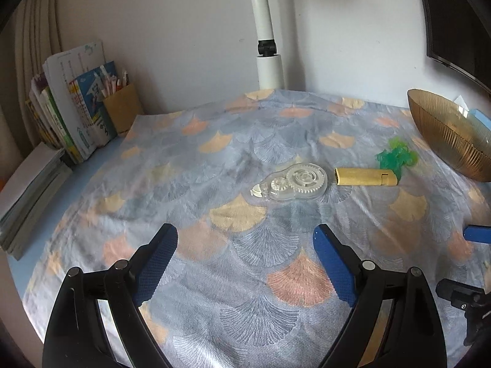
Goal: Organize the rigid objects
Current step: 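Move the left tool to the clear gear dispenser while the right tool approaches the yellow stick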
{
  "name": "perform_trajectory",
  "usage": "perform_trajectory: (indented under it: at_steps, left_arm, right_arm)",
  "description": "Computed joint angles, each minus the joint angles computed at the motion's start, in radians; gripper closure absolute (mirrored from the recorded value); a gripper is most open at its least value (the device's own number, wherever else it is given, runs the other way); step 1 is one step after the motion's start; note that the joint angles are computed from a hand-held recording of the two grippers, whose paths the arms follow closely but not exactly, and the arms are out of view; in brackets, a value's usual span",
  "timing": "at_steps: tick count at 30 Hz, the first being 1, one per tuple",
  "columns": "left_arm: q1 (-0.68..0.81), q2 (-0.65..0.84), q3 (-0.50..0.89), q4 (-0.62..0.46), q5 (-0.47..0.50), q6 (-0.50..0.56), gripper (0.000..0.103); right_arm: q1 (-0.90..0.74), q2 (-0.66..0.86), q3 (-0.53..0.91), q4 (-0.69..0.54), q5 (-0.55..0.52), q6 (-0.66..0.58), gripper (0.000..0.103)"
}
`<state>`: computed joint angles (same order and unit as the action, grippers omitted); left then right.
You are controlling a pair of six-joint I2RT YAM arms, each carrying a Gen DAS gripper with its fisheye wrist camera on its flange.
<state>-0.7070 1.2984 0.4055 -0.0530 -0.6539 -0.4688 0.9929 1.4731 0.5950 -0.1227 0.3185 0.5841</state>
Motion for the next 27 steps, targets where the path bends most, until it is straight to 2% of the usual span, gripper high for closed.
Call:
perform_trajectory:
  at_steps: [16, 17, 19, 21, 23, 25, 27]
  left_arm:
    - [-0.021, -0.017, -0.012, -0.003, -0.038, -0.034, 0.013]
    - [-0.006, -0.025, -0.011, -0.012, -0.008, -0.023, 0.013]
    - [0.062, -0.062, -0.007, -0.044, 0.129, 0.043, 0.013]
    - [0.133, -0.1, 0.0, -0.077, 0.254, 0.146, 0.013]
    - [0.198, -0.109, 0.025, -0.094, 0.339, 0.24, 0.013]
    - [0.274, -0.065, 0.07, -0.078, 0.447, 0.33, 0.013]
    - [0.318, 0.033, 0.127, -0.042, 0.506, 0.404, 0.013]
  right_arm:
    - [0.023, 0.05, 0.046, -0.045, 0.026, -0.015, 0.008]
    - [0.026, 0.056, 0.054, -0.055, 0.035, -0.012, 0.008]
    - [0.025, 0.074, 0.084, -0.1, 0.041, 0.003, 0.009]
    - [0.002, 0.055, 0.108, -0.144, -0.035, -0.004, 0.018]
    - [-0.029, 0.019, 0.145, -0.197, -0.114, -0.046, 0.018]
    - [-0.061, 0.012, 0.197, -0.231, -0.132, -0.102, 0.018]
    - [-0.105, 0.047, 0.258, -0.234, -0.165, -0.147, 0.02]
